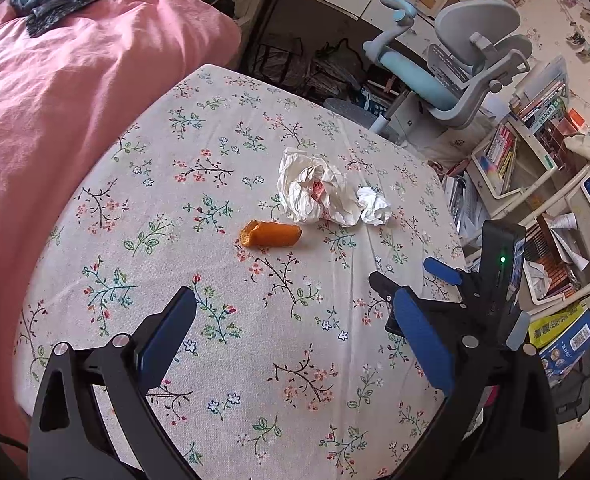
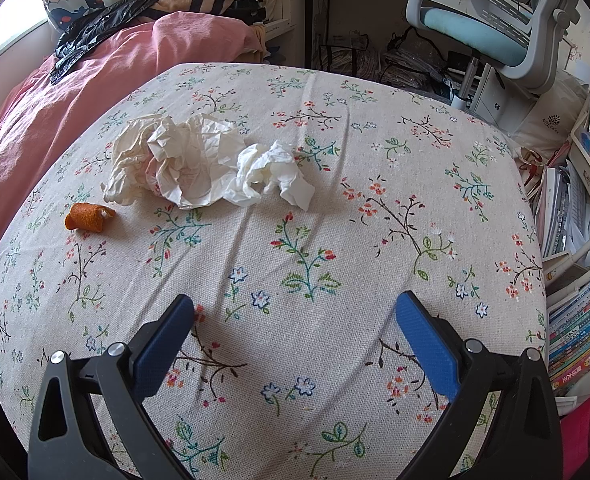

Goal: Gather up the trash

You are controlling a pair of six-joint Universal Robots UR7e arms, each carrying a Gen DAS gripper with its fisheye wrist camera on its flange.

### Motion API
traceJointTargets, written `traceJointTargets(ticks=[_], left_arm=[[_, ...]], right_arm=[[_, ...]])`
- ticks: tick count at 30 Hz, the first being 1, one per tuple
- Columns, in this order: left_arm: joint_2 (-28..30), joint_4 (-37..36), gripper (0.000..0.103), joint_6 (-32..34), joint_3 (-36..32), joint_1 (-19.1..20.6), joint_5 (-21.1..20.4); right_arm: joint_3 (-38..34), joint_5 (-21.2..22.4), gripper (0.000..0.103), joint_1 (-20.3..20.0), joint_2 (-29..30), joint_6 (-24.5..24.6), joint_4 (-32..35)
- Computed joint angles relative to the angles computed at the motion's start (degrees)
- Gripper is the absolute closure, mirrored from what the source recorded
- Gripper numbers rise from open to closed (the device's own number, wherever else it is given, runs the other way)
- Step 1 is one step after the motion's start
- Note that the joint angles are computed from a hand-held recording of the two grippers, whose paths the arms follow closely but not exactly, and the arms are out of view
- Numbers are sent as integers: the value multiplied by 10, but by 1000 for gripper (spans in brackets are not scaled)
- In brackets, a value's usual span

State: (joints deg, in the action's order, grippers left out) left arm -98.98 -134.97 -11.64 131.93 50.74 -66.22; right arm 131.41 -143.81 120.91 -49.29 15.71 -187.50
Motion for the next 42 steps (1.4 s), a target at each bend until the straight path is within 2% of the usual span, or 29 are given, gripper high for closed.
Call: traceJointTargets(ticks=[7,9,13,16,21,28,34,42], left_arm=[[-10,-12,8,22,17,-33,46],[-8,-9,8,38,14,-32,41],[1,10,8,38,-9,-6,14],[4,7,8,21,-19,14,13],[21,20,8,-6,-37,48,-15],[39,16,8,-30,-50,74,-8],[63,7,8,-14,-51,63,6],[119,-34,8,36,-61,40,48]], right_arm=[[0,0,7,0,0,0,0],[0,0,7,0,0,0,0],[0,0,7,0,0,0,0],[0,0,7,0,0,0,-1],[0,0,7,0,0,0,-1],[0,0,7,0,0,0,-1],[0,0,7,0,0,0,-1],[0,0,7,0,0,0,0]])
